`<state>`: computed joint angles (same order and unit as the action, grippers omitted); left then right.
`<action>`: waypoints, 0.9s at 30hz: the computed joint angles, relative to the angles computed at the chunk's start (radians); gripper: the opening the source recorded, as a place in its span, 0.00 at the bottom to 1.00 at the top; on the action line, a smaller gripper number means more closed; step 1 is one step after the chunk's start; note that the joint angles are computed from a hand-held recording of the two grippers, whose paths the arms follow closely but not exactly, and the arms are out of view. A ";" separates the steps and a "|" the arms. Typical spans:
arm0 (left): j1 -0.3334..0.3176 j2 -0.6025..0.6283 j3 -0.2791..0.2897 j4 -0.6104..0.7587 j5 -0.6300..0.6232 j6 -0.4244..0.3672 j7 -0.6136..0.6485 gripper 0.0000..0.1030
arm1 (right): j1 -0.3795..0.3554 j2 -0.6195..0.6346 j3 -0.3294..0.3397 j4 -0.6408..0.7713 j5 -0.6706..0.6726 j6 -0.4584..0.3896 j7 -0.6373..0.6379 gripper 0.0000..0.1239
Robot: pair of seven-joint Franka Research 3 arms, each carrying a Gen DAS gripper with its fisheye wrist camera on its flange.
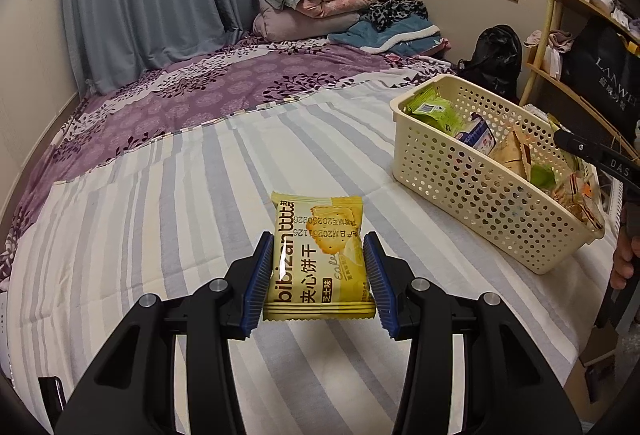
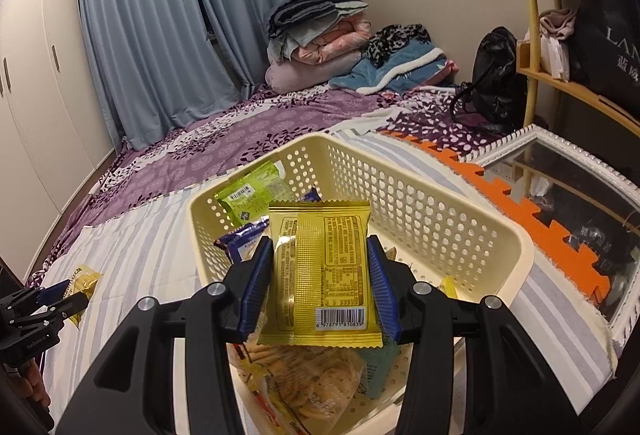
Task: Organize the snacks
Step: 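Lift both yellow packets and carry them over the cream basket, then lower both packets into the basket and open both tools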
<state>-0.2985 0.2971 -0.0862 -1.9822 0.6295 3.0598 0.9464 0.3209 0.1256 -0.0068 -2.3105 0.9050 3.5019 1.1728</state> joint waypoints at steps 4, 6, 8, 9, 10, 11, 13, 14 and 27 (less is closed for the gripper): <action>0.003 0.010 -0.014 0.015 -0.011 -0.008 0.019 0.46 | -0.053 -0.011 0.028 -0.040 -0.120 0.011 0.131 0.47; 0.011 0.017 -0.031 0.026 -0.031 -0.013 0.042 0.46 | -0.064 -0.017 0.030 -0.055 -0.162 0.020 0.174 0.48; 0.015 0.022 -0.042 0.033 -0.049 -0.016 0.061 0.46 | -0.070 -0.025 0.030 -0.067 -0.189 0.028 0.200 0.48; 0.012 0.025 -0.044 0.039 -0.055 -0.018 0.068 0.46 | -0.075 -0.029 0.031 -0.076 -0.209 0.034 0.218 0.48; 0.006 0.028 -0.042 0.046 -0.055 -0.020 0.072 0.46 | -0.076 -0.032 0.030 -0.079 -0.215 0.036 0.223 0.48; 0.003 0.030 -0.042 0.051 -0.057 -0.020 0.077 0.46 | -0.081 -0.034 0.032 -0.086 -0.233 0.040 0.239 0.48; 0.001 0.038 -0.049 0.066 -0.066 -0.024 0.095 0.46 | -0.080 -0.039 0.030 -0.098 -0.239 0.052 0.246 0.48; -0.002 0.041 -0.050 0.073 -0.068 -0.025 0.102 0.46 | -0.079 -0.041 0.029 -0.103 -0.236 0.057 0.245 0.48; 0.025 0.139 -0.187 0.251 -0.239 -0.066 0.330 0.46 | -0.065 -0.051 0.030 -0.118 -0.046 0.194 0.123 0.53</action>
<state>-0.2735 0.4357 -0.2736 -1.7315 0.3901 2.9936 1.2768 0.2563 0.0751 0.0232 -2.4284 0.8589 3.6959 1.2962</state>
